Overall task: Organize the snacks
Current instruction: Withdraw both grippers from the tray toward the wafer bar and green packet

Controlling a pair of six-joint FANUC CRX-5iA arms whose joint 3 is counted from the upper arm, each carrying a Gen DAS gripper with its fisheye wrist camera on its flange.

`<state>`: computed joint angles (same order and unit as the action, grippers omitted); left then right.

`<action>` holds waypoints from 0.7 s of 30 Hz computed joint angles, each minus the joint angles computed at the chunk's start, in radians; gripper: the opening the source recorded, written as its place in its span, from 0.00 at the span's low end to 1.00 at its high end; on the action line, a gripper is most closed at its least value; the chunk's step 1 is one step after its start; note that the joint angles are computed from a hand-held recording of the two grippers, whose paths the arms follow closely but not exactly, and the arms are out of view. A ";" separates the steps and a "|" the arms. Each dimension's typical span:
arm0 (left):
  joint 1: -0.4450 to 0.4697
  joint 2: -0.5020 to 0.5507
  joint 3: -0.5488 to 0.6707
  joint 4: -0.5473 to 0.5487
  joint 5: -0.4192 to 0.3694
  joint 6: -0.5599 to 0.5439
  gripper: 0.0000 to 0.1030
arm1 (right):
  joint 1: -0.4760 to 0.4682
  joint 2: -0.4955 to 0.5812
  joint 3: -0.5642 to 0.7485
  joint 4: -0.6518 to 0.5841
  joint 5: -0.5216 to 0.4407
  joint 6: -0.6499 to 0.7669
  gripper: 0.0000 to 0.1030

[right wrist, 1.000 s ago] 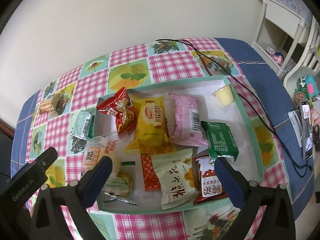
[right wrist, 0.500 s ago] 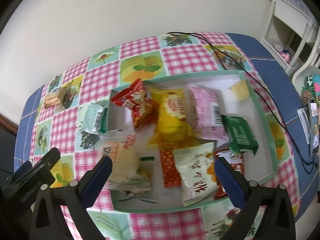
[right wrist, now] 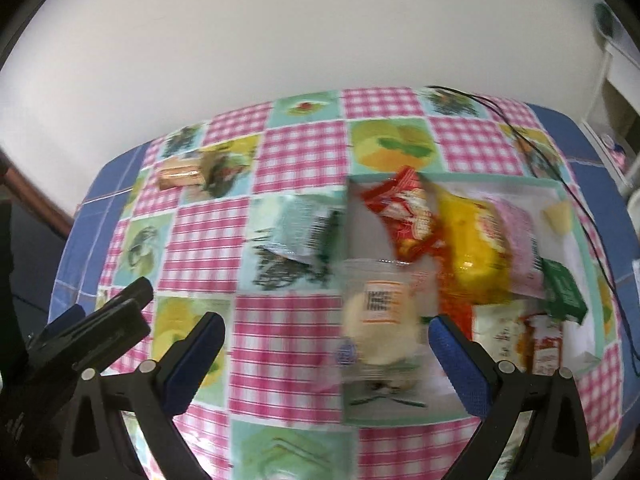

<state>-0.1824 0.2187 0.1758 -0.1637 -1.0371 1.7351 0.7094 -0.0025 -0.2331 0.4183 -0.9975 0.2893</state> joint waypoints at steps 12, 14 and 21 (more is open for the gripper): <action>0.096 -0.012 -0.030 0.036 0.031 -0.006 0.98 | 0.018 0.067 0.033 0.016 0.116 -0.033 1.00; 0.108 -0.009 -0.034 0.051 0.038 -0.012 0.98 | 0.009 0.075 0.042 -0.010 0.132 -0.025 1.00; 0.138 0.008 -0.044 0.105 0.059 -0.041 0.98 | -0.012 0.115 0.092 -0.067 0.136 0.035 1.00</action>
